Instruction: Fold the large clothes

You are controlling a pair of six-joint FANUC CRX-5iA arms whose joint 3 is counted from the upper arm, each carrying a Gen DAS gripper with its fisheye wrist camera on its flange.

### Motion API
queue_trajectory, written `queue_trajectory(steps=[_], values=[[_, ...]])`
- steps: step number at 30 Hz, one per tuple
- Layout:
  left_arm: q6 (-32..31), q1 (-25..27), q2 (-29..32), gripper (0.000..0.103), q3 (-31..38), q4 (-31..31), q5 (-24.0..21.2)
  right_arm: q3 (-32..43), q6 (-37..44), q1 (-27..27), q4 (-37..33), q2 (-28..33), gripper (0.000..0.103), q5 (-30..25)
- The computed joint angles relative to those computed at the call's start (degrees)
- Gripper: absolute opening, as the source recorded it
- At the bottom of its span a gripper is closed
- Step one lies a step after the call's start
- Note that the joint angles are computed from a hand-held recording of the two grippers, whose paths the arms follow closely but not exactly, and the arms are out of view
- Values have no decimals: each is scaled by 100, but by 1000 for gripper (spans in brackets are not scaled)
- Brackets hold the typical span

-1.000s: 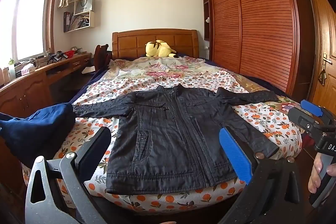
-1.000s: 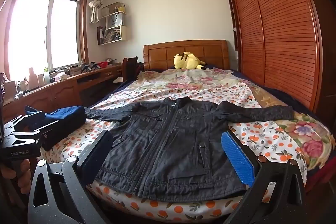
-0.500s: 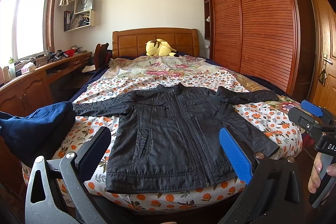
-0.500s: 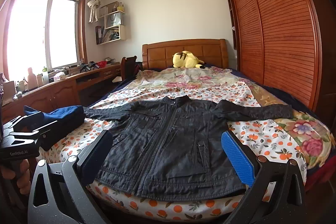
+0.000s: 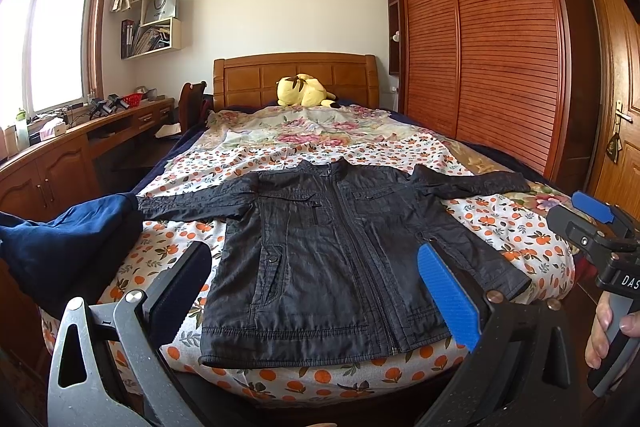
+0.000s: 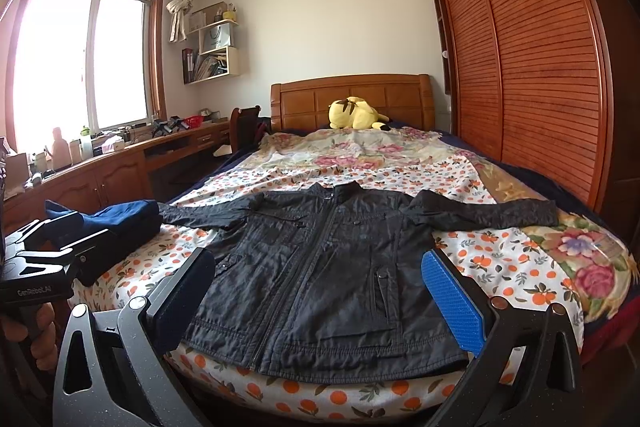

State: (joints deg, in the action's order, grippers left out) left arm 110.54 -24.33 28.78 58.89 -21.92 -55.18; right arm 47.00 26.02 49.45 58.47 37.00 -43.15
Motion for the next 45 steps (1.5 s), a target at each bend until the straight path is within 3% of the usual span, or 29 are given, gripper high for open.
queue_trajectory(steps=[45], values=[[11,-40,-84,103,-72,-42,12,-138,-177,-28,243,-10,103,101]])
